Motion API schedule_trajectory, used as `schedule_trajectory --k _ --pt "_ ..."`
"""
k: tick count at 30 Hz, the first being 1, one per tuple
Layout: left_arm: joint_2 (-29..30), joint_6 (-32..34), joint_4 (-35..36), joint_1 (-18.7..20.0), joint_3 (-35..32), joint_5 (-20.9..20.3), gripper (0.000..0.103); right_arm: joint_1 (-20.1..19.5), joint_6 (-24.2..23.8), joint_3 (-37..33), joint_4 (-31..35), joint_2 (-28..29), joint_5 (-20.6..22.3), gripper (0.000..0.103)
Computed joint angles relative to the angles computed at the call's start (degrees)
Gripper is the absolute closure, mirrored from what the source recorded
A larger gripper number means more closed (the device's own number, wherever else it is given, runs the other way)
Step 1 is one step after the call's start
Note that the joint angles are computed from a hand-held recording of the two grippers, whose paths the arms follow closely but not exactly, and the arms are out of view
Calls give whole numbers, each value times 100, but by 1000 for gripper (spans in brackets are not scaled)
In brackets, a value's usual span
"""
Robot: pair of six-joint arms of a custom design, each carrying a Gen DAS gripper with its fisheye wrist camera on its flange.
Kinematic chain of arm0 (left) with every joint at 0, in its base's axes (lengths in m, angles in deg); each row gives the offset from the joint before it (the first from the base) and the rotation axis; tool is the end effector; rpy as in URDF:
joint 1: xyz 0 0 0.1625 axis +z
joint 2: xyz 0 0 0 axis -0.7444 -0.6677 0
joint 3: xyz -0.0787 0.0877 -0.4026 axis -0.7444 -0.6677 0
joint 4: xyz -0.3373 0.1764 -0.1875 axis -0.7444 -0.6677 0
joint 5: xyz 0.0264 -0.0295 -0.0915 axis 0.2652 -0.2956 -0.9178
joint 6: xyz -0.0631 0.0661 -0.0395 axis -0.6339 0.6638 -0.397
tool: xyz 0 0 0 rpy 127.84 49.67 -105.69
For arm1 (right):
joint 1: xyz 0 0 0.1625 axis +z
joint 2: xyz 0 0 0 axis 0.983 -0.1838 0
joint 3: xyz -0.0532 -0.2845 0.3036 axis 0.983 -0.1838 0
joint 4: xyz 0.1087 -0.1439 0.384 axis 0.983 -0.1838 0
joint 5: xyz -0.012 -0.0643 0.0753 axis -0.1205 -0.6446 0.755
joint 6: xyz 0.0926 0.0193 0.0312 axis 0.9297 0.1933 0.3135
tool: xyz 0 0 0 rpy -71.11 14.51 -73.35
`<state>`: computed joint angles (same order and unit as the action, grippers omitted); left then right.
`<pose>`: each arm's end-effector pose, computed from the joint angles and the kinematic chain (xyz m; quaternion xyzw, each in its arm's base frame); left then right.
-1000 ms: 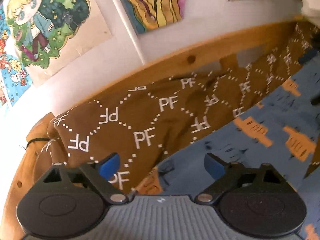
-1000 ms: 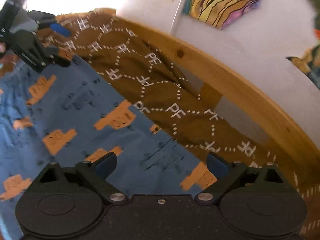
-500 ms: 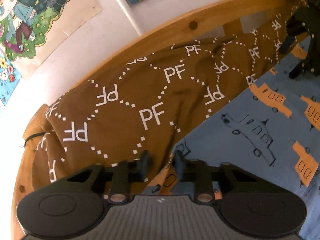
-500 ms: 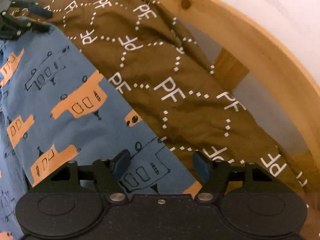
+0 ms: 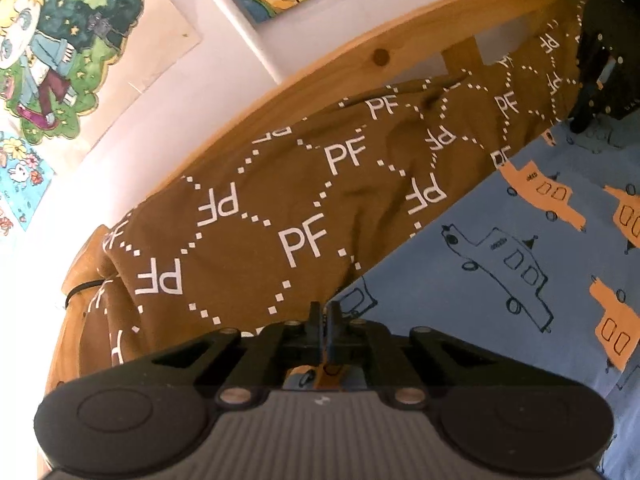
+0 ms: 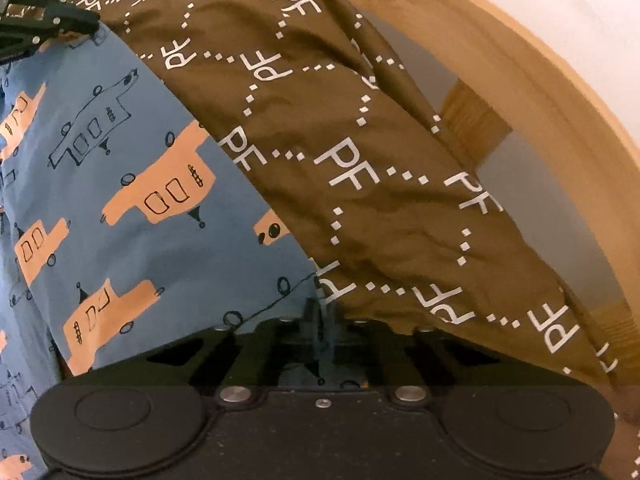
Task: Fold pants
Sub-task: 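Close the left gripper on one cuff while the right gripper grasps the other cuff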
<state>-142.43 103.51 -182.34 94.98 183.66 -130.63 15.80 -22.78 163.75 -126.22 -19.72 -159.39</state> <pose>-0.1333 -0.4452 0.1645 0.5580 0.6974 -0.2069 0.3993 0.1062 -0.4137 0.1510 0.2966 -0.8576 0.1234 0.4015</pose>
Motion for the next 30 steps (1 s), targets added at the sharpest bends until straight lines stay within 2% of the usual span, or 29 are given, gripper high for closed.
schedule_trajectory --k 5,9,11,13,17,19,24,28,30 --pt "190 166 -927 -167 171 188 103 327 -346 73 -1209 315 -315 103" --pt "597 701 -2223 -336 176 428 103 517 -1143 -88 -2638 774 -505 103" --pt "644 593 -2209 -333 80 552 103 452 -1583 -195 -3232 935 -396 103" --pt "696 537 -2156 -296 13 641 103 450 -1874 -415 -3556 1198 -363 103" --pt "746 503 -2145 -196 -36 711 103 317 -2096 -686 -3606 1504 -362 103" --pt "677 319 -1886 -156 -28 661 102 196 -1979 -759 -3617 1646 -302 103" --pt "383 -166 -1060 -14 -178 454 102 81 -1789 -705 -3531 1613 -152 103" --pt "194 -293 -758 30 -184 285 102 109 -1795 -584 -3572 1550 -63 103" --pt "181 -153 -836 43 -152 220 102 104 -1806 -488 -3653 1511 17 103"
